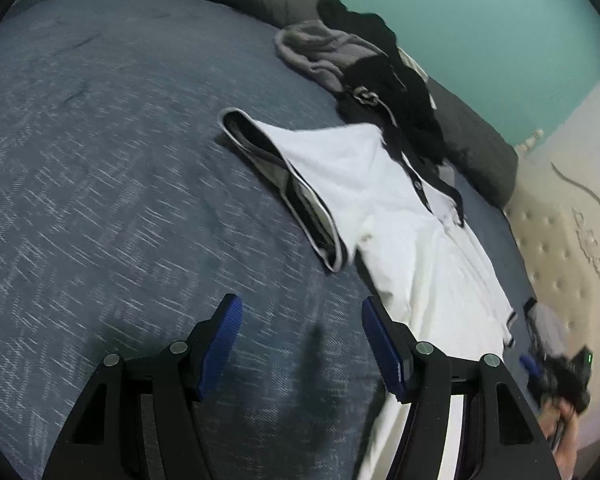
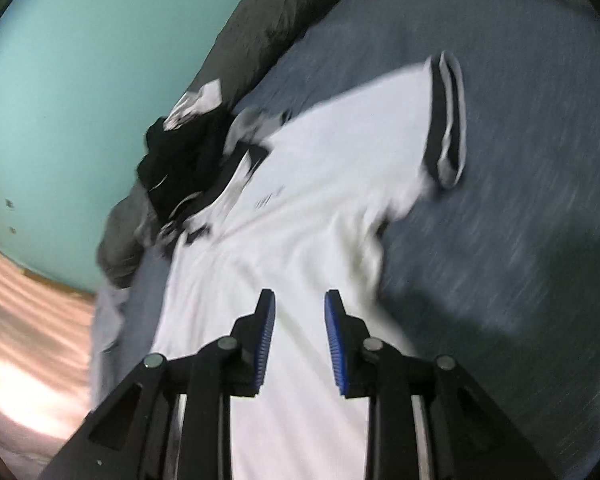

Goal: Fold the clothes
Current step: 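Move the left gripper to the folded-over black-trimmed sleeve hem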

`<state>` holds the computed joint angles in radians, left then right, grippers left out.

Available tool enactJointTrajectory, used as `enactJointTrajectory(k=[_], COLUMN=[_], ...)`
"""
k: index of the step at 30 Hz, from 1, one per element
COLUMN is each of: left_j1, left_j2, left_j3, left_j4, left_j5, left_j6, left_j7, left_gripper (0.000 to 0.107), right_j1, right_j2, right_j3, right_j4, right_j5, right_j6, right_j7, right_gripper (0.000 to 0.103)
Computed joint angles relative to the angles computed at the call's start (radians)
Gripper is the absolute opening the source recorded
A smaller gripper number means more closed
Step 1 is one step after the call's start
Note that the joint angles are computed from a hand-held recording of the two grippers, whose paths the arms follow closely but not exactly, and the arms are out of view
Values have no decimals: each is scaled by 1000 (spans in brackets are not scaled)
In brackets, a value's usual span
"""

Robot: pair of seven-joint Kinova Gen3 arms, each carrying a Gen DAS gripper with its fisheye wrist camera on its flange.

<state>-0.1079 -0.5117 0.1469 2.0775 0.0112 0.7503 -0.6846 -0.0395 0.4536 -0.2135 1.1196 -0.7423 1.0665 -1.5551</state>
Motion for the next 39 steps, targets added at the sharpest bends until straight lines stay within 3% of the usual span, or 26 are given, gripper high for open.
enactJointTrajectory(k=[2,4,11,17,23,29,39], left_j1=[-15,-26,-25,2,27,13,-12], left_j2=[1,8,134,212,295,329,326], left_j3=[3,8,32,4,-56,-105,-115], left_j4=[-5,-12,-121,-191,-268,-298,-290], left_j5=[-10,-20,-125,-189,-211,-202,-253], left_j6=[4,4,127,179,229,244,245], left_j7=[10,17,-11,-32,-103,-108,-50], left_gripper=[66,66,66,66,66,66,66], right_j1=[-19,-29,0,19,11,14,16], right_j2=[4,41,72,90,93,98,104], right_j3=[-7,-18,-48,-67,-65,-63,-64], right_j4=[17,-36,-22,8,-10,-9,-8], right_j5=[-23,-20,-83,-136,-121,-125,-123], right_j6=[-21,2,-48,-78,-66,-73,-80], right_j7=[15,8,16,23,41,34,26], right_gripper=[25,25,29,29,29,30,30])
